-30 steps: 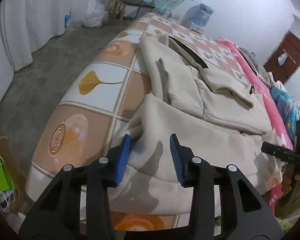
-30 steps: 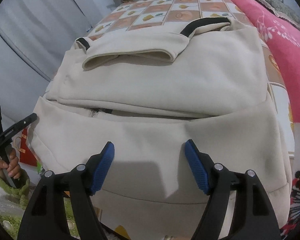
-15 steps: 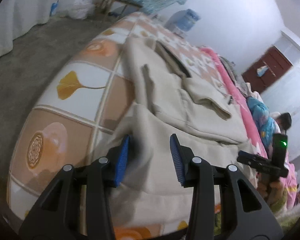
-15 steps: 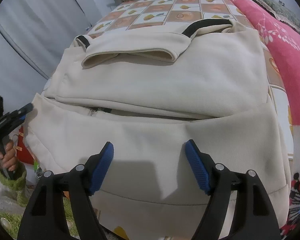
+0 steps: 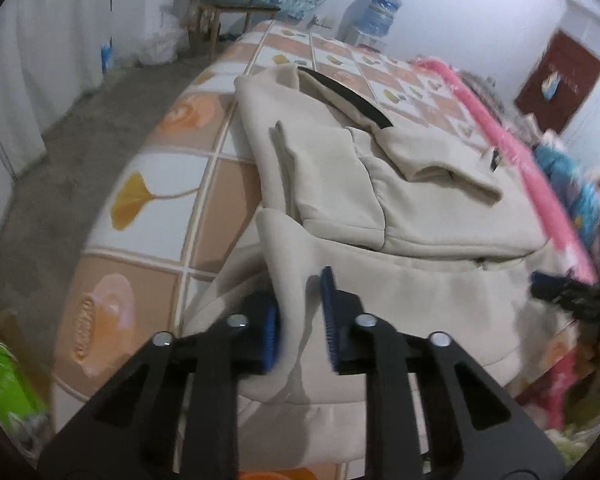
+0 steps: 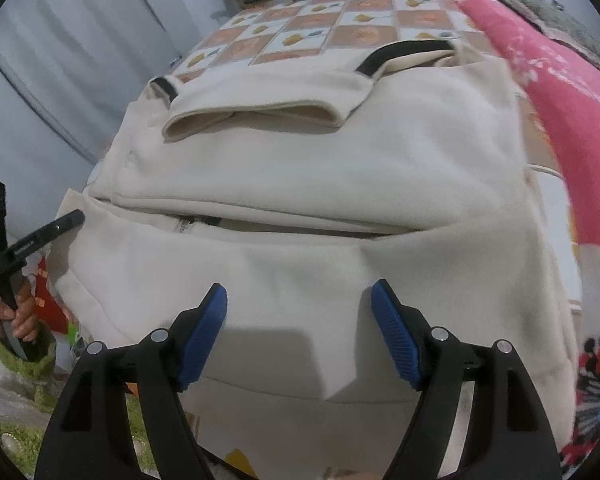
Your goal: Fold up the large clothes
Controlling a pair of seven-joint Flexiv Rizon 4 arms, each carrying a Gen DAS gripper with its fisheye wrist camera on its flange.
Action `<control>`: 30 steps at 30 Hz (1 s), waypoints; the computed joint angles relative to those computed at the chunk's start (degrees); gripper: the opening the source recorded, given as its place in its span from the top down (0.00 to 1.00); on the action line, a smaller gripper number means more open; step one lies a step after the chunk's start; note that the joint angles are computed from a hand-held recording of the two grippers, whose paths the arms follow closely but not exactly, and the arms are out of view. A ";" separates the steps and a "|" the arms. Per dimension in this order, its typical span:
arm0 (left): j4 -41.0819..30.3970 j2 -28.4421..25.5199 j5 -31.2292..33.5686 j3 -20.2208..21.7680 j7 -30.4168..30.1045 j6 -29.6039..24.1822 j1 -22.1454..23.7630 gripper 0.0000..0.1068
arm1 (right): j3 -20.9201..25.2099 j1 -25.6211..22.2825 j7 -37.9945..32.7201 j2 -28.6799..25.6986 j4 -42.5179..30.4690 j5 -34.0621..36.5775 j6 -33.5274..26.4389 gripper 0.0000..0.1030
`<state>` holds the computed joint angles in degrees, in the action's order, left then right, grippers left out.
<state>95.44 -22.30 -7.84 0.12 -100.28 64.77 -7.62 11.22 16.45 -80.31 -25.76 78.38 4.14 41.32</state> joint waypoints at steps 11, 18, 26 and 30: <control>-8.82 0.09 22.64 6.23 -9.53 -11.64 -6.87 0.92 | -4.49 -2.29 5.95 4.64 5.73 -6.98 7.50 0.36; -11.38 -0.70 26.42 5.54 -12.44 -15.57 -7.20 0.92 | -4.43 -3.67 5.63 -1.56 -0.96 -8.13 4.70 0.50; -11.62 -0.87 26.73 4.87 -13.24 -16.69 -6.71 0.92 | -4.07 -3.68 5.03 1.50 3.32 -8.90 5.36 0.57; -11.77 -0.96 26.54 4.69 -13.25 -17.08 -6.56 0.92 | -4.52 -3.14 4.95 1.95 4.14 -10.82 6.40 0.57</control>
